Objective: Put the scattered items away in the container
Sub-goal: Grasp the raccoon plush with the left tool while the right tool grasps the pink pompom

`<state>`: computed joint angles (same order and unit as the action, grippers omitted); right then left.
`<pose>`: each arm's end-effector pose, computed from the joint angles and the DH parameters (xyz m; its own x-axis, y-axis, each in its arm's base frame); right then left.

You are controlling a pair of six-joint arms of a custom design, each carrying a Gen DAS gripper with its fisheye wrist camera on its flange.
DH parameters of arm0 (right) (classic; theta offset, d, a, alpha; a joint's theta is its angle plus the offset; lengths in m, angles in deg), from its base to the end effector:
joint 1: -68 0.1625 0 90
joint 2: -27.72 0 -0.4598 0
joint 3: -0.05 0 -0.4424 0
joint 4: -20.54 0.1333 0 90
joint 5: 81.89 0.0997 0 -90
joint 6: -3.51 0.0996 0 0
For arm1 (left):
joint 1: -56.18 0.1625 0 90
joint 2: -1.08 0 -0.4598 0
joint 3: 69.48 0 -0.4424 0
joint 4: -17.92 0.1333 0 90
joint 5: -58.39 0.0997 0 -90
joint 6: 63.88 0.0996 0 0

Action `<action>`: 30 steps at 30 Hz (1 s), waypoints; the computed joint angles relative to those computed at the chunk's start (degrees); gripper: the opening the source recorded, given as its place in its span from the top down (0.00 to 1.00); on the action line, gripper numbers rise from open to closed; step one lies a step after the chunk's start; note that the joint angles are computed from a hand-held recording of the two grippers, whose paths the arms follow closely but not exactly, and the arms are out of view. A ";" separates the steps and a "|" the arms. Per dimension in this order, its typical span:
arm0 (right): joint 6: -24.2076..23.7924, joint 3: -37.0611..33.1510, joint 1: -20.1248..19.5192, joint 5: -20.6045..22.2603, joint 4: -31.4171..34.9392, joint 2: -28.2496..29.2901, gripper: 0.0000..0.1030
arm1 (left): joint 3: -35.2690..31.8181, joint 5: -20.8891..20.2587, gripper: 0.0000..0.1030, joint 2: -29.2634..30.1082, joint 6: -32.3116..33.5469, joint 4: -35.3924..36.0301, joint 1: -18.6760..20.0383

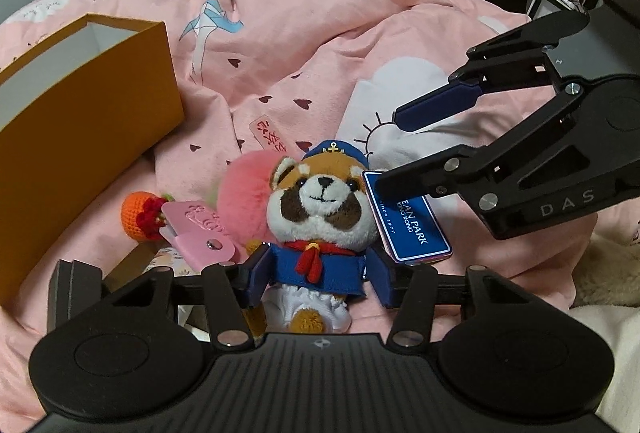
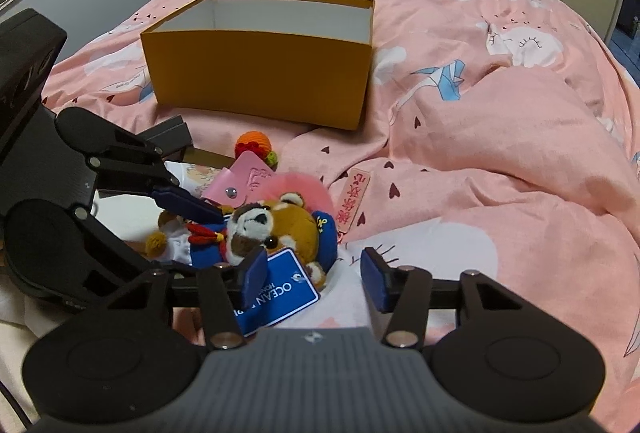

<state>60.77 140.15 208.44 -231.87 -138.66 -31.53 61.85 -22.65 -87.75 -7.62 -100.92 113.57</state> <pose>0.3330 -0.2140 0.0519 -0.7345 0.2558 0.6285 -0.2537 0.7554 -0.6041 -0.0952 -0.4249 0.2042 -0.0157 0.9935 0.1123 0.9663 -0.0138 0.2570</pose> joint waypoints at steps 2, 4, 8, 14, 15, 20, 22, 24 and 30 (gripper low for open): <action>0.30 -0.02 -0.19 -0.04 0.18 0.08 0.46 | 0.07 -0.10 0.44 0.47 -1.48 -0.30 0.28; 0.41 -0.14 -0.24 -0.08 0.48 0.16 0.46 | 0.08 -0.40 0.47 0.76 -2.67 -0.67 0.67; 1.23 -0.30 -0.34 -0.68 1.77 0.27 0.45 | -0.22 -1.30 0.56 0.48 -4.62 -1.12 1.21; 2.08 -0.30 -0.31 -1.80 1.92 0.09 0.45 | -0.75 -2.82 0.66 -1.58 -8.10 -2.43 2.22; 1.76 -0.37 -0.32 -2.00 1.62 0.14 0.45 | -0.98 -3.27 0.66 -1.98 -8.61 -2.68 2.47; -2.43 -0.89 -0.79 -2.69 -2.87 1.54 0.45 | -1.94 -3.57 0.69 -2.91 -12.21 -5.87 3.38; -5.00 -1.17 -1.24 -2.58 -5.91 2.66 0.45 | -2.46 -3.53 0.69 -2.79 -13.09 -6.75 3.84; -8.09 -1.42 -2.05 -2.27 -10.06 4.11 0.45 | -2.94 -3.61 0.73 -2.57 -13.59 -7.36 4.31; -14.82 -1.87 -5.31 0.26 -20.08 7.62 0.45 | -4.44 -3.80 0.75 -1.00 -15.73 -8.05 5.95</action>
